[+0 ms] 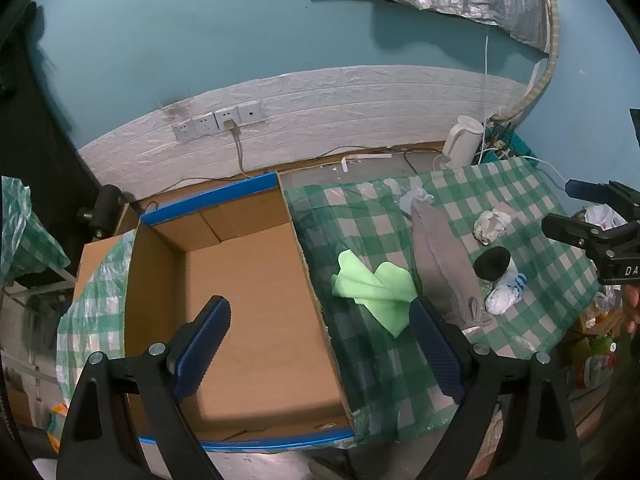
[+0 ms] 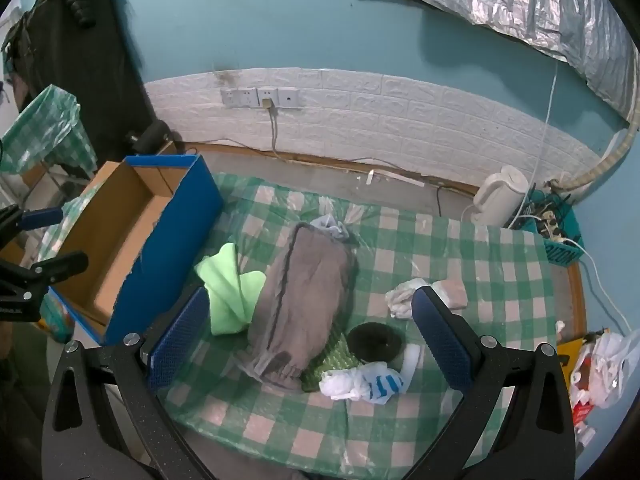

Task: Organize soft objects

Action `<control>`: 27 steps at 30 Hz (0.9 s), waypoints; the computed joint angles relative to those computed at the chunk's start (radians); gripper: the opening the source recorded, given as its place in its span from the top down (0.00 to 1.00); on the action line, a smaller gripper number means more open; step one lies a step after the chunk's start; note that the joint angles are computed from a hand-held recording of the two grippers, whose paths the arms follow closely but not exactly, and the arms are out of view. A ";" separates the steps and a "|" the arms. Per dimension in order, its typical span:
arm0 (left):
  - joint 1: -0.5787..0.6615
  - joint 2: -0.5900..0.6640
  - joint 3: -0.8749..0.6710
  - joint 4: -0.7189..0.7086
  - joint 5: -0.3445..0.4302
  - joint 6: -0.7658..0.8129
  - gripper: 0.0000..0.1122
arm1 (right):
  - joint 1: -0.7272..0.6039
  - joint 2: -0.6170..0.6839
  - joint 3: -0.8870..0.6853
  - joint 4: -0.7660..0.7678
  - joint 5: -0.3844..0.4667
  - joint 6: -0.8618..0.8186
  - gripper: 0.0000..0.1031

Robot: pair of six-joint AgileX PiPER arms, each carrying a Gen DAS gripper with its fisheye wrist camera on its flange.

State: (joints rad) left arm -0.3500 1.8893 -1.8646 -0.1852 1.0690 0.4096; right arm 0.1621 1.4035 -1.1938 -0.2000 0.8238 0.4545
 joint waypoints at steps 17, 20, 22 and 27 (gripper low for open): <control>-0.014 -0.022 0.061 0.016 -0.031 0.009 0.18 | -0.011 -0.008 0.022 0.006 0.000 -0.007 0.02; -0.017 -0.019 0.056 0.018 -0.024 0.013 0.18 | -0.012 -0.009 0.025 0.006 -0.003 -0.006 0.02; -0.019 -0.018 0.050 0.020 -0.020 0.012 0.18 | -0.012 -0.009 0.026 0.004 -0.003 -0.005 0.02; -0.022 -0.019 0.053 0.022 -0.020 0.006 0.18 | -0.011 -0.007 0.025 0.005 -0.004 -0.006 0.02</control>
State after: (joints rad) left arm -0.3723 1.8703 -1.8121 -0.1632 1.0486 0.4159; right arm 0.1507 1.3963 -1.1684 -0.1947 0.8198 0.4485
